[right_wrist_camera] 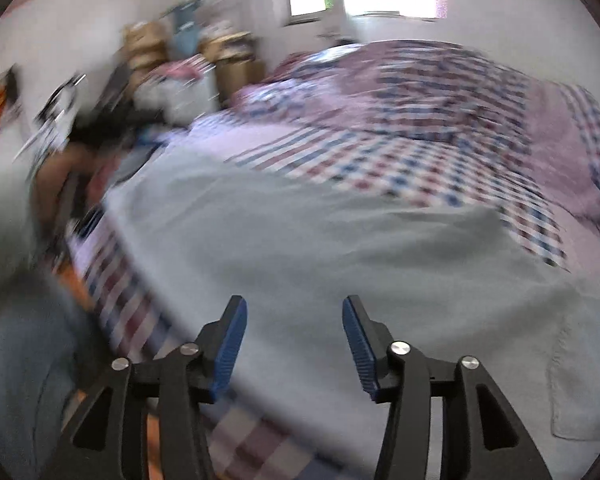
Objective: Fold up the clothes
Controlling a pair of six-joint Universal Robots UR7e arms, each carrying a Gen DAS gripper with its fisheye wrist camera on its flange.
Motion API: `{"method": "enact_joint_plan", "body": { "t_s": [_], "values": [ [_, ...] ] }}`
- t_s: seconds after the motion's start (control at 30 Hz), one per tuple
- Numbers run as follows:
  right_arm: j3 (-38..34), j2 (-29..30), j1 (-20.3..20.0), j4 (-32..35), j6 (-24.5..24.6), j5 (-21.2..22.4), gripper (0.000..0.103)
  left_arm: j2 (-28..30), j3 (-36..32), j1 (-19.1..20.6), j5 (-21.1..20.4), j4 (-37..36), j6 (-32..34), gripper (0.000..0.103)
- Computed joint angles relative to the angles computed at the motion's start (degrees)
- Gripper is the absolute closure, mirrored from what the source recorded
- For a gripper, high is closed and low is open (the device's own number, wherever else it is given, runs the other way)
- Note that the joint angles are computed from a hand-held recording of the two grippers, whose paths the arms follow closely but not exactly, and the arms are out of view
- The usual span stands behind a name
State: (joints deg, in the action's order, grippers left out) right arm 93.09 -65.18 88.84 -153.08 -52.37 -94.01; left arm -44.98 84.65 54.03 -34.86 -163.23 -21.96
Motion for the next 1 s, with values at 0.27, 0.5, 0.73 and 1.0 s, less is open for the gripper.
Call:
{"method": "enact_joint_plan", "body": {
  "t_s": [0.27, 0.5, 0.73, 1.0],
  "values": [
    [-21.58, 12.3, -0.48, -2.92, 9.57, -3.6, 0.036, 13.16, -11.55, -1.65, -1.29, -5.23, 14.52, 0.023],
    [-39.05, 23.27, -3.91, 3.47, 16.13, -11.57, 0.036, 21.14, -19.96, 0.18, 7.23, -3.58, 22.37, 0.023],
    [-44.04, 26.87, -4.61, 7.24, 16.55, -16.52, 0.033, 19.41, -18.78, 2.81, 2.01, 1.74, 14.75, 0.017],
    [-38.41, 23.57, -4.4, -3.09, 10.59, -14.13, 0.031, 20.87, -20.25, 2.31, 5.08, 2.08, 16.29, 0.015]
  ]
}}
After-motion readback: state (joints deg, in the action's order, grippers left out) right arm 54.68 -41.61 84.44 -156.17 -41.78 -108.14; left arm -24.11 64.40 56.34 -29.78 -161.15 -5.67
